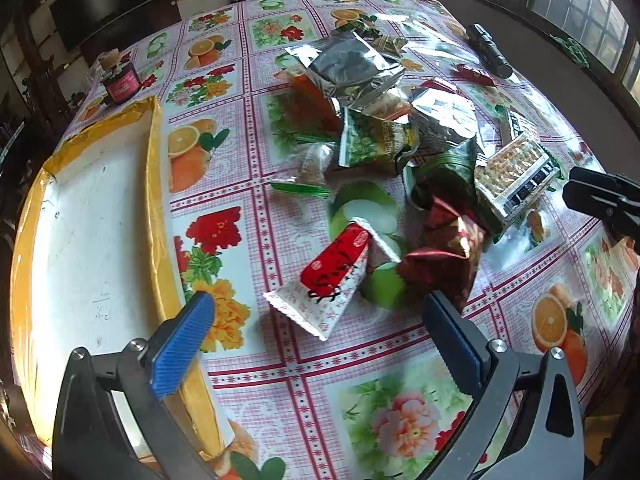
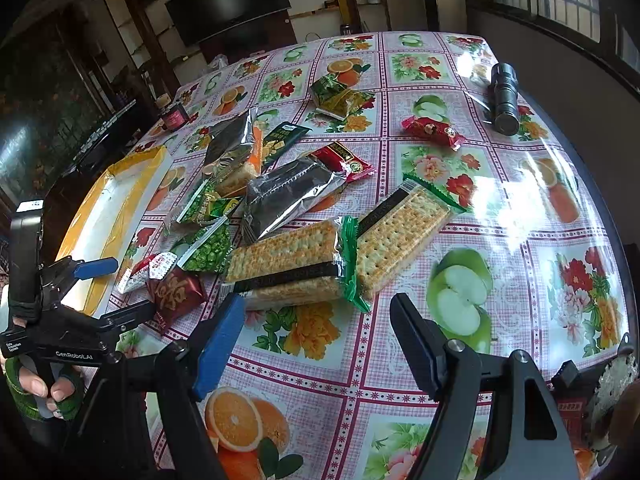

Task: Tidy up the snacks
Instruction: 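Reach the left gripper toward the red candy bar packet, then grasp the red candy bar with the left gripper while the right grasps a cracker pack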

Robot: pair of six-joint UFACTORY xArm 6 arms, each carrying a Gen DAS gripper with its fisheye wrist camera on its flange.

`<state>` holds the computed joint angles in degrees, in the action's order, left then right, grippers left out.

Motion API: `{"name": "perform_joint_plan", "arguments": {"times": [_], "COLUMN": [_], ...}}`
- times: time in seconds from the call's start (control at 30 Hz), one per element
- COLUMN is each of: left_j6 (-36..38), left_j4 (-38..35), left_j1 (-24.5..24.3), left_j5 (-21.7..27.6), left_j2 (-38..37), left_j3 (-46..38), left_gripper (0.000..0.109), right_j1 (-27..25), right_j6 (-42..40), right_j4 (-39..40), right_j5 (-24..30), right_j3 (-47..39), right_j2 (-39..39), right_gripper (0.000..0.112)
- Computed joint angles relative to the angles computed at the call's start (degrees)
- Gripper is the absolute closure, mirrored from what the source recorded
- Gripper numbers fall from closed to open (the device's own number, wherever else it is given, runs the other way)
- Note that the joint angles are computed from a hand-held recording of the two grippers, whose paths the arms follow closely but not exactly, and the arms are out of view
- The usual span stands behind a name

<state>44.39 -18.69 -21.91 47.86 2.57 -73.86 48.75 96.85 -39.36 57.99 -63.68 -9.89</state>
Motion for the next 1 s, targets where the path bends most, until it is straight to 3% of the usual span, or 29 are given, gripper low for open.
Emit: {"name": "perform_joint_plan", "arguments": {"times": [0.23, 0.4, 0.57, 0.7, 0.87, 1.0], "left_j6": [6.50, 10.97, 9.88, 9.16, 8.14, 7.24], "left_j4": [-0.06, -1.78, -0.86, -2.05, -4.92, -4.28], "left_j1": [-0.37, -3.11, -2.85, -1.89, -0.38, -0.82], "left_j5": [0.63, 0.50, 3.60, 7.41, 11.68, 13.03], "left_j2": [0.73, -0.78, 1.34, 3.00, 5.47, 7.55], "left_j3": [-1.64, -0.50, -2.57, -4.82, -8.83, -11.40], "left_gripper": [0.006, 0.006, 0.018, 0.018, 0.018, 0.020], "right_j1": [-1.73, -3.49, -5.40, -9.53, -10.08, -7.64], "right_j6": [-5.68, -12.21, -25.35, -40.80, -50.21, -50.51], "right_j4": [-2.17, -0.76, 2.77, 12.50, 23.63, 24.92], "right_j5": [-8.43, -9.41, -8.64, -14.14, -9.42, -7.51], "right_j3": [0.13, -2.00, -5.31, -5.87, -7.10, -6.40], "right_j2": [0.98, 3.47, 5.65, 7.79, 8.71, 8.68], "right_gripper": [0.038, 0.044, 0.044, 0.043, 0.045, 0.053]}}
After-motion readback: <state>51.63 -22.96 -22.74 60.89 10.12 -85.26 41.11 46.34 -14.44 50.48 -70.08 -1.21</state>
